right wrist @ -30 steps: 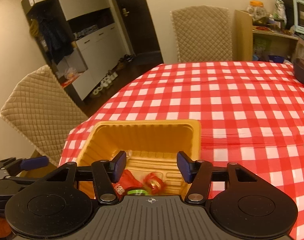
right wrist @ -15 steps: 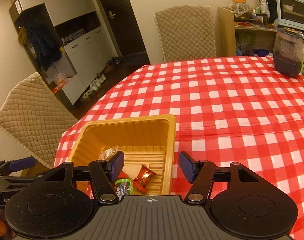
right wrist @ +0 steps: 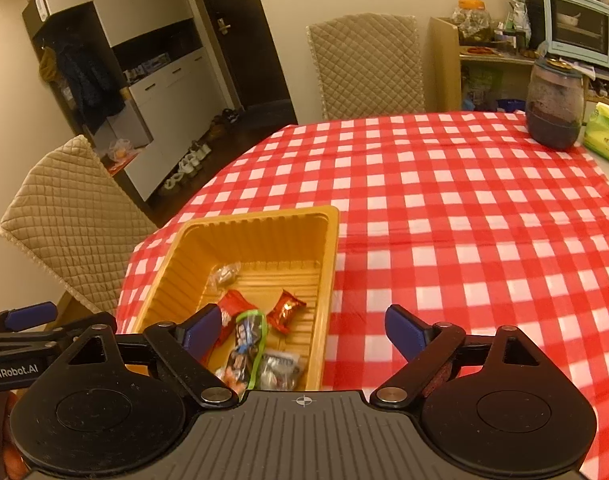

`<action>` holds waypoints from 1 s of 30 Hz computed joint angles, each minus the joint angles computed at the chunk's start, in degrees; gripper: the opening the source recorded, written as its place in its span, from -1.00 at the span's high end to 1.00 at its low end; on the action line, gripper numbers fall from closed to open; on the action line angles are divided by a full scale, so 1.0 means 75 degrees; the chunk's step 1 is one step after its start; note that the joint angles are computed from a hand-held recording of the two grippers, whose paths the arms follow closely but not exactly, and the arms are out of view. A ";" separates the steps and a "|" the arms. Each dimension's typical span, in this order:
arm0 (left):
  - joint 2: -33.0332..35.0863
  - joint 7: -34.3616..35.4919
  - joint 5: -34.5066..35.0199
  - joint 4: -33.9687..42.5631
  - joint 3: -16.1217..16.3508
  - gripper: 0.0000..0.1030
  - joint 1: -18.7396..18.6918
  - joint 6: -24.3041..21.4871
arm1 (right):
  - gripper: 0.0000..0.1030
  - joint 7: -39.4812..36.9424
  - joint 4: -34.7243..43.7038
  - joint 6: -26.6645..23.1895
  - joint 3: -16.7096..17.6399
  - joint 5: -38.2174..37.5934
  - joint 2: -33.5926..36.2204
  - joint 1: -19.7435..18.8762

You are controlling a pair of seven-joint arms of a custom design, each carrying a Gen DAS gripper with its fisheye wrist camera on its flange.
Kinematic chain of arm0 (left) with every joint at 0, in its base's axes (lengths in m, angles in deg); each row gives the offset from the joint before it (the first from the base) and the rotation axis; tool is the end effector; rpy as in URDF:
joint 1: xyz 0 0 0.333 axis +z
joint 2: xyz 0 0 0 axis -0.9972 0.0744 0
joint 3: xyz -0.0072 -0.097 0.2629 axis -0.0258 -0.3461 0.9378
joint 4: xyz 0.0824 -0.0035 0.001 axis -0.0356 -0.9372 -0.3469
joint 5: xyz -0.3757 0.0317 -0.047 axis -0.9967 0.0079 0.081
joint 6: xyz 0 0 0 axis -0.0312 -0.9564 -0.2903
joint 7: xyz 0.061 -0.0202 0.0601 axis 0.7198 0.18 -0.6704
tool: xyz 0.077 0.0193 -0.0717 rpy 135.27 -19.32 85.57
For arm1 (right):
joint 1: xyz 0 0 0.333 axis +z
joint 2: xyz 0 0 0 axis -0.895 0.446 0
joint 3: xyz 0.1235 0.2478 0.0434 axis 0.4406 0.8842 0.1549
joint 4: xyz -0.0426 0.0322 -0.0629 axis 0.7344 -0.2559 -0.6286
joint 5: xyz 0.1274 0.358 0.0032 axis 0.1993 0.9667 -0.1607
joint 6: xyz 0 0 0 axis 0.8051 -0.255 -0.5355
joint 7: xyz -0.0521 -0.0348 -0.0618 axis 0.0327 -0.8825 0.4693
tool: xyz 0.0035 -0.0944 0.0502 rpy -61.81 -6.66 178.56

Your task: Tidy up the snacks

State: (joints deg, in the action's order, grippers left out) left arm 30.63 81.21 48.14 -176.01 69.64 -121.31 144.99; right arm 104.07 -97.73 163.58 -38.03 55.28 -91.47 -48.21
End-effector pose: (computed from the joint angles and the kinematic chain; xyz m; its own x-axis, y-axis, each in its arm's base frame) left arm 0.4205 -0.4480 0.5271 0.4670 -0.8829 0.0493 -0.5865 -0.3510 -0.7300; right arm 0.5135 0.1552 0.5203 0.6107 -0.7338 -0.2976 -0.6739 -0.2842 -0.6820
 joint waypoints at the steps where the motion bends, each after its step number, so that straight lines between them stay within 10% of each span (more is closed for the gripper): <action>1: 0.0029 -0.0001 0.0000 0.0088 -0.0029 -0.99 -0.0051 -0.0114 | -0.73 -0.0003 -0.0109 -0.0021 -0.0014 -0.0025 -0.0136 -0.0018; 30: 0.1637 -0.0476 0.0293 0.3071 0.0136 -0.99 -0.2600 -0.2968 | -0.73 0.0071 -0.2947 -0.1013 -0.0481 -0.1357 -0.4111 -0.0728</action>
State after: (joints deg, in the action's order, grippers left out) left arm 42.91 77.64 50.34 -152.98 70.66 -140.80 122.73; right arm 104.60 -119.83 155.98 -41.63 45.10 -122.30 -53.67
